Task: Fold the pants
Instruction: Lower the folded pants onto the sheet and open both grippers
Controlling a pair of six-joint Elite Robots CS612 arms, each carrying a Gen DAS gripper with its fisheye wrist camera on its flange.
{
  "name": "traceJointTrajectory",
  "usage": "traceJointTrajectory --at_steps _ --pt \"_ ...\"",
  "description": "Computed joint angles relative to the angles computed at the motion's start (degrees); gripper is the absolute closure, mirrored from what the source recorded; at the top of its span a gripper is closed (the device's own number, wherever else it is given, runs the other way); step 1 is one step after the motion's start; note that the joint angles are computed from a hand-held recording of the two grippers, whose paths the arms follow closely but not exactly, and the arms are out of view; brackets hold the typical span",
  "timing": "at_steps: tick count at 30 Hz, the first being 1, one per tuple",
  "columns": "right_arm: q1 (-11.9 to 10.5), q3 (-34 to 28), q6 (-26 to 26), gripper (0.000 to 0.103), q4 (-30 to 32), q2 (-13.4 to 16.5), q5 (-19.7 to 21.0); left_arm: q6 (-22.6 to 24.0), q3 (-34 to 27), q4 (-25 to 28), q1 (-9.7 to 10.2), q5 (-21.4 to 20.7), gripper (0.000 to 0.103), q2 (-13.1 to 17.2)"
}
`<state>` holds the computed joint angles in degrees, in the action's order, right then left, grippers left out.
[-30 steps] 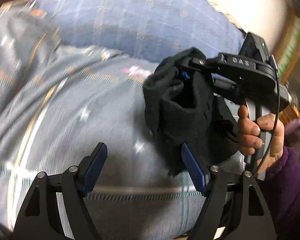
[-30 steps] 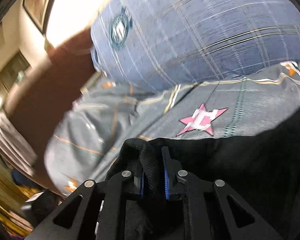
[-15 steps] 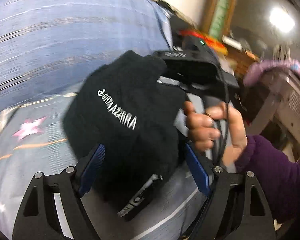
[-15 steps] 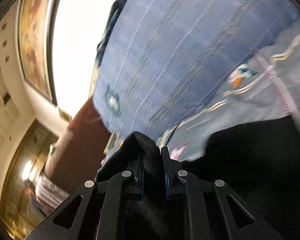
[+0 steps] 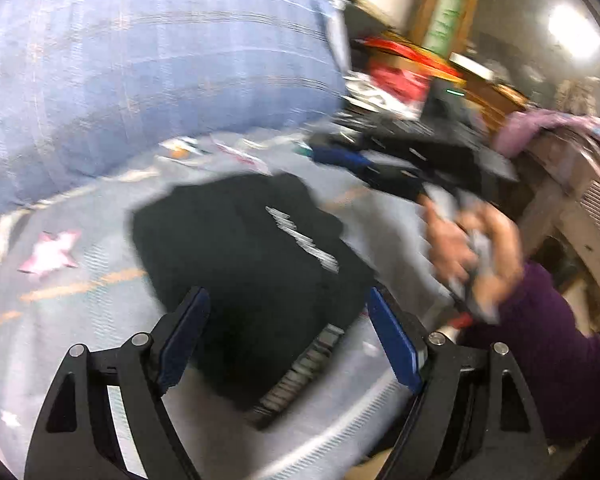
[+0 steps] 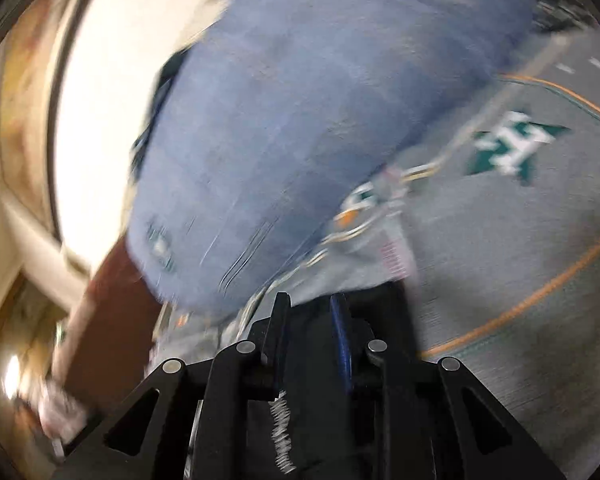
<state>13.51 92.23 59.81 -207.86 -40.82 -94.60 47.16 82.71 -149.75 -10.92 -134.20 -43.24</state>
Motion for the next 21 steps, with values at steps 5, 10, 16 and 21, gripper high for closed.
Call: traceJointTrajectory --at_steps 5,10,16,21 --pt "1.75 -5.61 -7.02 0.08 8.52 1.53 0.91 -11.85 -1.97 -6.39 -1.88 8.51 0.021 2.11" --pt "0.72 -7.18 -0.82 0.089 16.51 3.29 5.13 -17.14 -4.73 2.53 -3.31 15.25 0.017 4.07" --pt "1.54 -5.5 -5.91 0.082 16.46 1.19 2.4 -19.7 -1.93 -4.24 -2.06 14.91 0.018 2.25" --pt "4.06 -7.26 -13.71 0.085 25.53 0.25 -4.16 -22.54 -0.39 -11.08 -2.61 20.59 0.016 2.8"
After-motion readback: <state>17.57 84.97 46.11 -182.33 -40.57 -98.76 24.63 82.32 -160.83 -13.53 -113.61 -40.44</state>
